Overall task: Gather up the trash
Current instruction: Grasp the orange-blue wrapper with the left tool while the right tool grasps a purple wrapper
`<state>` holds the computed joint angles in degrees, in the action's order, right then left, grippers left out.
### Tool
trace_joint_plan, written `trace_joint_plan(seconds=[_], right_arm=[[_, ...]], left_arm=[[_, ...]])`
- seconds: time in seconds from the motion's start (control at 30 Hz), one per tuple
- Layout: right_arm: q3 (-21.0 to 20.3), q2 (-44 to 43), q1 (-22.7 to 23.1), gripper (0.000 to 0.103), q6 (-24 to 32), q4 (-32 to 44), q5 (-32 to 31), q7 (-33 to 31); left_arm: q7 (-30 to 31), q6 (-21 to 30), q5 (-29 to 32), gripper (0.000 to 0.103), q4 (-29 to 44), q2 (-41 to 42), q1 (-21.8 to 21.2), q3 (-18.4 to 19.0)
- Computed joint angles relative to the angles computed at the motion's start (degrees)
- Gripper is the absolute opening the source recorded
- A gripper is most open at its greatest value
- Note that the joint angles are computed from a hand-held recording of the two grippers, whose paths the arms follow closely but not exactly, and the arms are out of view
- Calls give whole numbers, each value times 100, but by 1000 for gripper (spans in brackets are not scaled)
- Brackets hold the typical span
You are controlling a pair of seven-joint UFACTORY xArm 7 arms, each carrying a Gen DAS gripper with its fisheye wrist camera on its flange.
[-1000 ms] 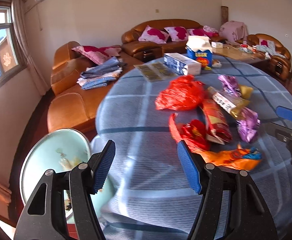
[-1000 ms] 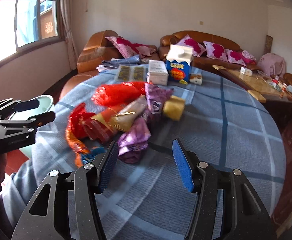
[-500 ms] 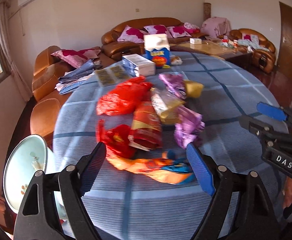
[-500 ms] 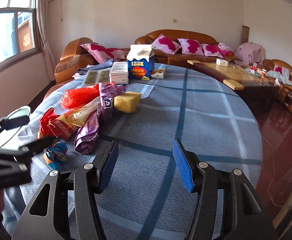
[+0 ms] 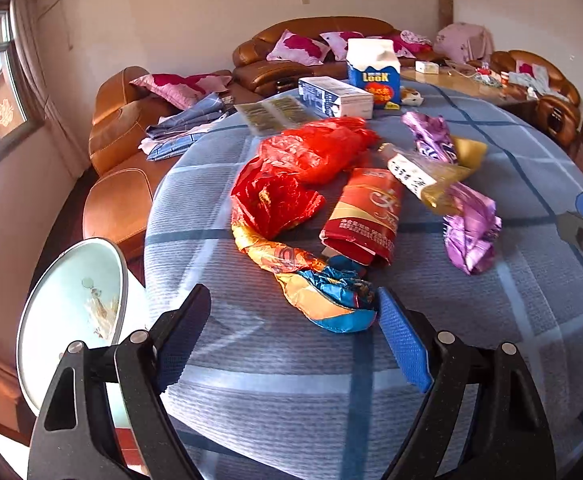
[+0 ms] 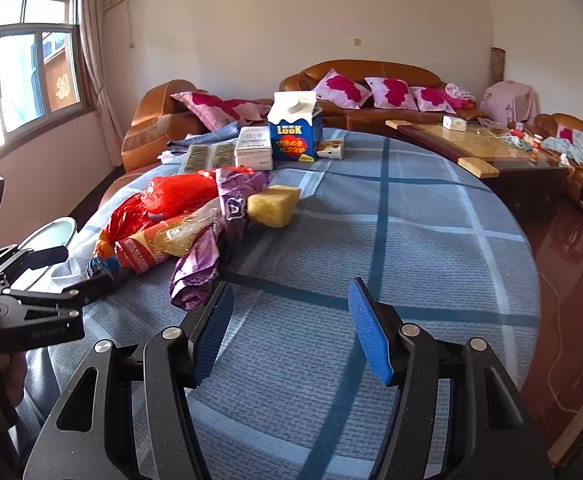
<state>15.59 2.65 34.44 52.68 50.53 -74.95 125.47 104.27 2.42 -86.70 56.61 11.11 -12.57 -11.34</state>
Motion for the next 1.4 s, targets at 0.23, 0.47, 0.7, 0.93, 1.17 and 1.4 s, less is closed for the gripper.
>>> trace_joint_plan(seconds=[0.23, 0.47, 0.7, 0.93, 1.17, 1.4], right_arm=[[-82, 237, -5, 59, -71, 448, -142, -305], [-217, 289, -12, 59, -62, 672, -181, -510], [-384, 361, -269, 59, -312, 887, -257, -664], [-564, 634, -382, 51, -722, 1287, -185, -914], [-528, 830, -248, 44, -1125, 1173, 398, -1018], [-790, 1130, -309, 25, -2187, 1292, 883, -1534]], left_arm=[[-666, 818, 880, 44, -185, -110, 217, 19], [-314, 1234, 655, 27, -243, -278, 358, 71], [313, 1391, -153, 25, -110, -527, 394, 347], [236, 1540, -228, 24, 79, -531, 457, 540], [221, 1572, -197, 24, 57, -367, 516, 550], [363, 1732, -261, 25, -102, -498, 567, 541]])
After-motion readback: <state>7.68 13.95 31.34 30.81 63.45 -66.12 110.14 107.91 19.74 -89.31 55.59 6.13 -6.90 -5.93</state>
